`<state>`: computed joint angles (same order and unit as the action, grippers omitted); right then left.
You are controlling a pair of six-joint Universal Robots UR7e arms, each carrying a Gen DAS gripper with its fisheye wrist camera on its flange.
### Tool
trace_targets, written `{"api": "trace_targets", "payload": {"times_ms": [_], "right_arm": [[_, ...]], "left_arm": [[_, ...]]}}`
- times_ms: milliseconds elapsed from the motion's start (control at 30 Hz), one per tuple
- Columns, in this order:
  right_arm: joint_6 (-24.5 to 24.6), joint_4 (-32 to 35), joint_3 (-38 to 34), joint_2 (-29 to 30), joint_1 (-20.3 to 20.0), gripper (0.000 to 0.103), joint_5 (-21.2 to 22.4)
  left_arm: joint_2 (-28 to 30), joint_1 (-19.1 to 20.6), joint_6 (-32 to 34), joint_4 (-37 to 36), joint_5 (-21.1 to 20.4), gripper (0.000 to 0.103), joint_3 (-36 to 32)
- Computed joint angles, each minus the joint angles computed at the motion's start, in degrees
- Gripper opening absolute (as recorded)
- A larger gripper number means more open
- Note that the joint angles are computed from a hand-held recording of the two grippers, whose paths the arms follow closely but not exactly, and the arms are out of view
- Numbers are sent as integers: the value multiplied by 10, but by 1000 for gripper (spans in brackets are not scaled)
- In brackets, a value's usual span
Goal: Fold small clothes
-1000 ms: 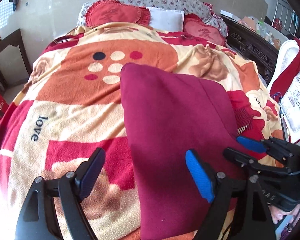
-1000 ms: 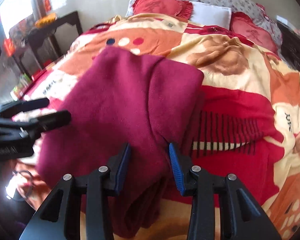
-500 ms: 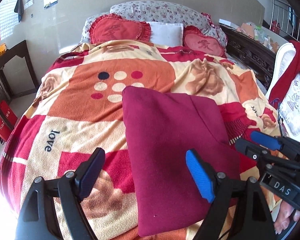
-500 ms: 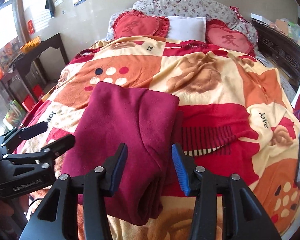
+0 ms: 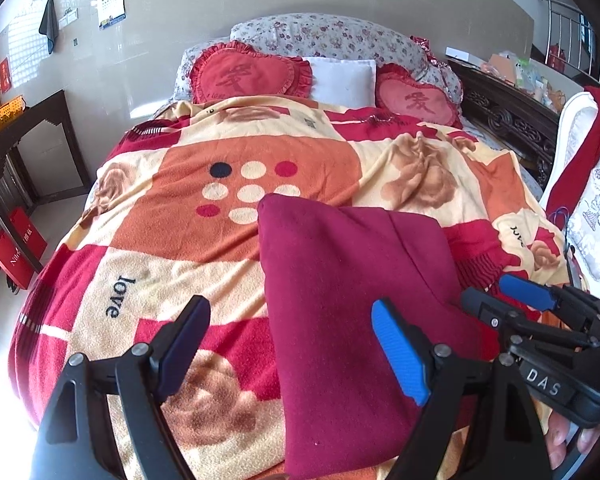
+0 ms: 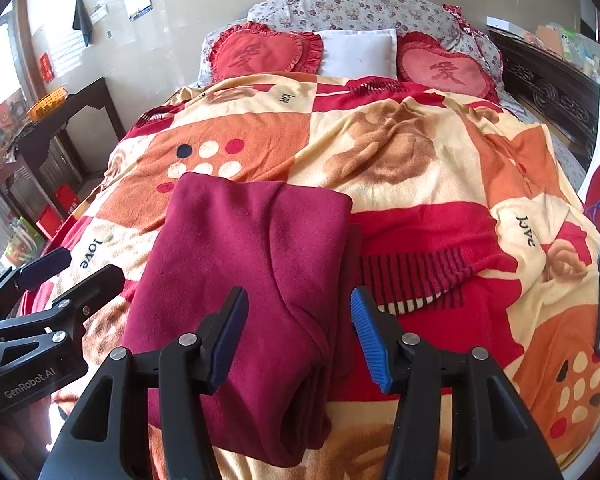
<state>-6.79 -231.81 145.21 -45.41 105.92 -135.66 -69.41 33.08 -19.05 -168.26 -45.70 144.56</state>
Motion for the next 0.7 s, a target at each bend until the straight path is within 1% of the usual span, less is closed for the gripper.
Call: {"api": "trace_targets", "payload": {"times_ms": [133,700], "right_arm": [[-7,-2,-5,3,1,36,-5],[-2,10,-14,9,-19,36,13]], "left_arm": [[5,3,-3,-5,1,86,-4],[31,8,-3,-20,1,86,-6]]}}
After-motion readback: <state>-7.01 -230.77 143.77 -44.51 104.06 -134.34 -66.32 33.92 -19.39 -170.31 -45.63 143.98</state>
